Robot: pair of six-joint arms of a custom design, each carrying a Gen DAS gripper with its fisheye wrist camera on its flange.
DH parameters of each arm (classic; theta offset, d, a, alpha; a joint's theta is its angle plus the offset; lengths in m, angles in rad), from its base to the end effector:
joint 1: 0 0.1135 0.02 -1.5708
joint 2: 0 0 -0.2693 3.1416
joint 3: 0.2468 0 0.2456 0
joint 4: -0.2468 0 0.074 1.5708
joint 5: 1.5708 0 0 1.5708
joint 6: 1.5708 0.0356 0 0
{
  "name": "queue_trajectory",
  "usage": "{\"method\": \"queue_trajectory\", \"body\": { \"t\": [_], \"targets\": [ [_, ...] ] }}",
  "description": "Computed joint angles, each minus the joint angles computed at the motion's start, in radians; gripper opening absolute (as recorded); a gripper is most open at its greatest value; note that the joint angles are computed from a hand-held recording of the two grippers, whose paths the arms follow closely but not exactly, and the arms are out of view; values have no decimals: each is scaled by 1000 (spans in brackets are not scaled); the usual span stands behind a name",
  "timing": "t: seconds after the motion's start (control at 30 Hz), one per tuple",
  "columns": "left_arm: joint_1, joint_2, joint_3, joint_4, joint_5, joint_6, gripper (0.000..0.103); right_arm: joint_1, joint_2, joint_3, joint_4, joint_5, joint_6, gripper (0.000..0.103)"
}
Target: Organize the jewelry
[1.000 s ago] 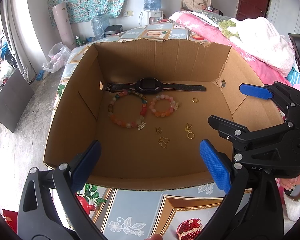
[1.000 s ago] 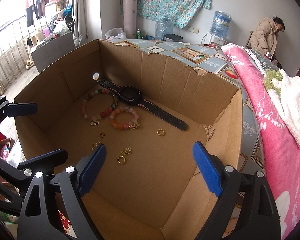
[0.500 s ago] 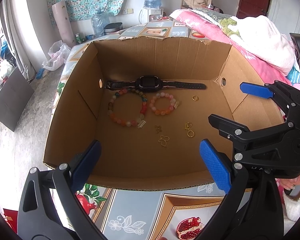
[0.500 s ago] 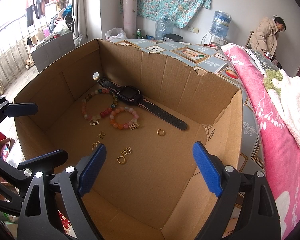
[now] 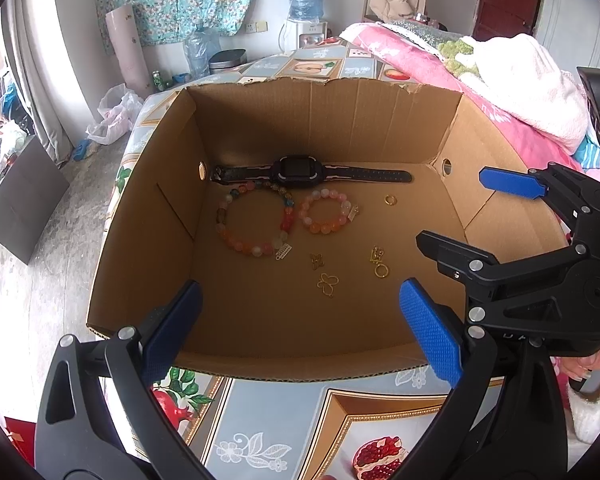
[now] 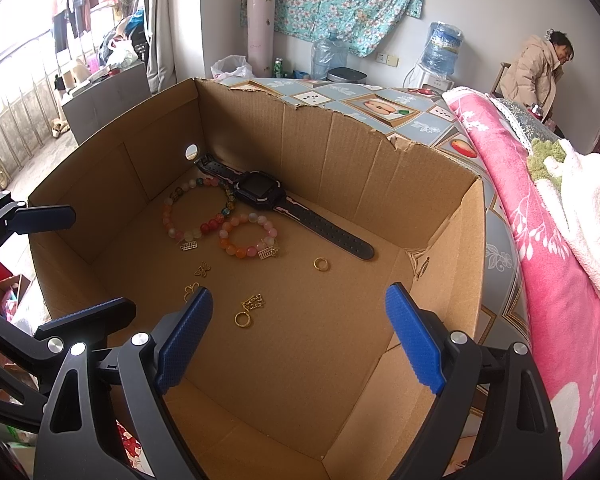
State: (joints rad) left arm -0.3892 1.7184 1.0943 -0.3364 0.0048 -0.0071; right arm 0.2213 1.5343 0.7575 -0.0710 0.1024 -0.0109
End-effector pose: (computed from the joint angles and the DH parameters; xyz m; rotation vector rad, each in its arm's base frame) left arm 0.3244 -0.1332 0.1996 0.4841 2.4927 -0.1634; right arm 0.2881 0.0611 0.1764 -0.2330 2.4016 -0.0272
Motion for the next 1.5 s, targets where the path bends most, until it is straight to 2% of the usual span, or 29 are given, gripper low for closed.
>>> {"method": "queue_trajectory", "body": {
  "t": [0.33, 1.2, 1.5],
  "targets": [
    [-8, 24, 47, -55, -4, -4, 95, -7, 2, -4, 7, -6, -8, 86],
    [-13, 4, 16, -16, -12, -16, 95, -17, 1, -6, 8, -16, -19, 86],
    [-15, 20, 46, -56, -10, -13, 95, -21, 1, -5, 7, -19, -23, 86]
  ]
}}
